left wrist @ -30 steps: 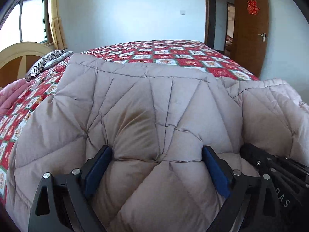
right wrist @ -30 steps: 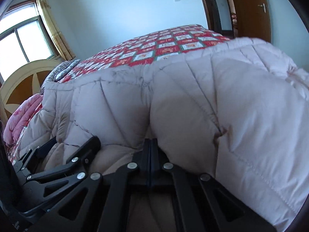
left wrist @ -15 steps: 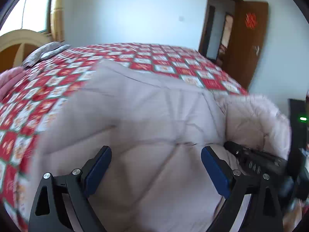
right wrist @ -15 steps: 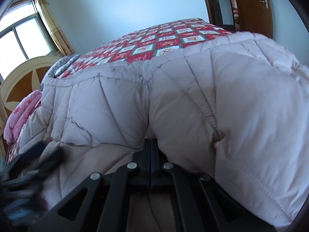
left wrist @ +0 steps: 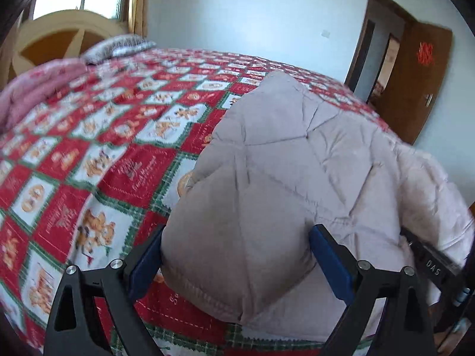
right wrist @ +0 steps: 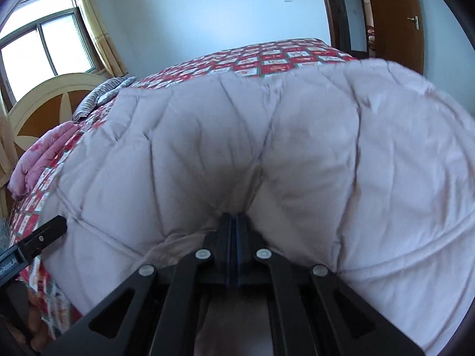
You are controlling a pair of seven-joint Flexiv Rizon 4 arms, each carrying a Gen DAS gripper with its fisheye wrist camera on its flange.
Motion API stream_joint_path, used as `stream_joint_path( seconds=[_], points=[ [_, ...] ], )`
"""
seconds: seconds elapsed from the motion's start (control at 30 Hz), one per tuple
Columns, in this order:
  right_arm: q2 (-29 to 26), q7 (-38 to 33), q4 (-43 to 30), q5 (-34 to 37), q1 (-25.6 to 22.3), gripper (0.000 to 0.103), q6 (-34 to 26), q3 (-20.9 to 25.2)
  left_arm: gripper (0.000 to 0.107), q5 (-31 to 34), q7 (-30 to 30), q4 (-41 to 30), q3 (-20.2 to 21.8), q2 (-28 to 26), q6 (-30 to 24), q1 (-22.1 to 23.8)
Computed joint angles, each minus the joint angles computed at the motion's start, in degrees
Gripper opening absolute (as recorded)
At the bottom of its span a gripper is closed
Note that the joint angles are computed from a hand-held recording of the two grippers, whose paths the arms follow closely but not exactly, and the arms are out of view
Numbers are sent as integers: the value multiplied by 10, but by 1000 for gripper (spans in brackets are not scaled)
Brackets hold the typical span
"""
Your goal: Fold large clothes
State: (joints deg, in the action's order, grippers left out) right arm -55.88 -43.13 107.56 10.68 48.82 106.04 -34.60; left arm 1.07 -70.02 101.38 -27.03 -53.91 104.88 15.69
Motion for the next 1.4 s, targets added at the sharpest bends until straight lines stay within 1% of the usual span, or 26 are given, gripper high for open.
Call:
stream_joint_path(
  seconds=[0.07,0.1,0.2,0.23,0.27,0.33,0.37,0.4,0.47,0.5,0.53,0.63,0.67,0.7,0.77,0.8,0.87,0.93,1.0,1.03,1.07,1.13,1.2,1.23,1.33,1.4],
  points=[
    [-16,2,-3,3,20,1,-10,-25,95,-4,0,-4,35,5,13,-30],
    [-17,5,-5,2,24,1,-18,-30,95,-4,1,-2,44,8,16,-35],
    [10,6,6,-14,14,1,-31,-19,95,4,2,10,34,13,10,-16],
    [19,16,17,-7,26,1,-30,-26,95,5,2,15,32,17,8,-11],
    [17,30,27,7,44,6,-15,-38,95,6,2,18,31,19,11,-8],
    [4,36,56,46,86,8,42,-62,95,7,1,24,39,25,20,-8],
    [-4,31,60,60,102,8,49,-71,95,7,0,24,41,26,21,-9],
    [-11,13,59,85,113,8,48,-71,95,9,0,25,40,27,24,-7],
    [-16,17,54,69,96,8,44,-46,95,11,-1,26,44,29,25,-9],
    [-29,14,48,72,94,7,48,-44,95,10,-2,26,46,29,23,-11],
    [-41,10,45,77,99,6,50,-52,95,11,-2,26,46,29,19,-11],
    [-59,0,38,76,124,6,20,-85,95,15,-3,33,34,27,19,2],
    [-70,4,37,78,133,6,16,-96,95,18,-6,41,22,26,24,15],
    [-77,9,34,79,137,6,17,-101,95,25,-15,52,-1,21,35,42],
    [-81,14,33,80,136,6,26,-101,95,44,-37,72,-44,8,51,93],
    [-80,14,38,82,133,6,37,-96,95,53,-56,86,-73,-2,56,127],
    [-82,13,37,88,132,6,43,-93,95,77,-93,108,-125,-29,52,189],
    [-87,12,35,96,135,6,45,-94,95,87,-104,114,-158,-55,39,221],
    [-88,11,34,99,137,6,42,-95,95,87,-105,104,-177,-74,10,229],
    [-85,9,33,97,133,6,43,-91,95,81,-98,91,-191,-88,-20,231],
    [-81,7,35,96,130,6,46,-86,95,73,-92,85,-199,-96,-29,229],
    [-57,-2,40,86,113,6,45,-66,95,59,-77,60,-219,-122,-37,220],
    [-17,-11,54,77,93,6,45,-38,95,36,-73,33,-226,-131,-47,203],
    [-6,-9,58,82,85,6,56,-28,95,25,-74,25,-233,-138,-47,199],
    [-1,-2,57,130,83,8,100,-23,94,15,-80,9,-250,-168,-23,194],
    [4,-16,40,124,54,8,102,5,94,25,-85,1,-258,-187,-3,193]
  ],
)
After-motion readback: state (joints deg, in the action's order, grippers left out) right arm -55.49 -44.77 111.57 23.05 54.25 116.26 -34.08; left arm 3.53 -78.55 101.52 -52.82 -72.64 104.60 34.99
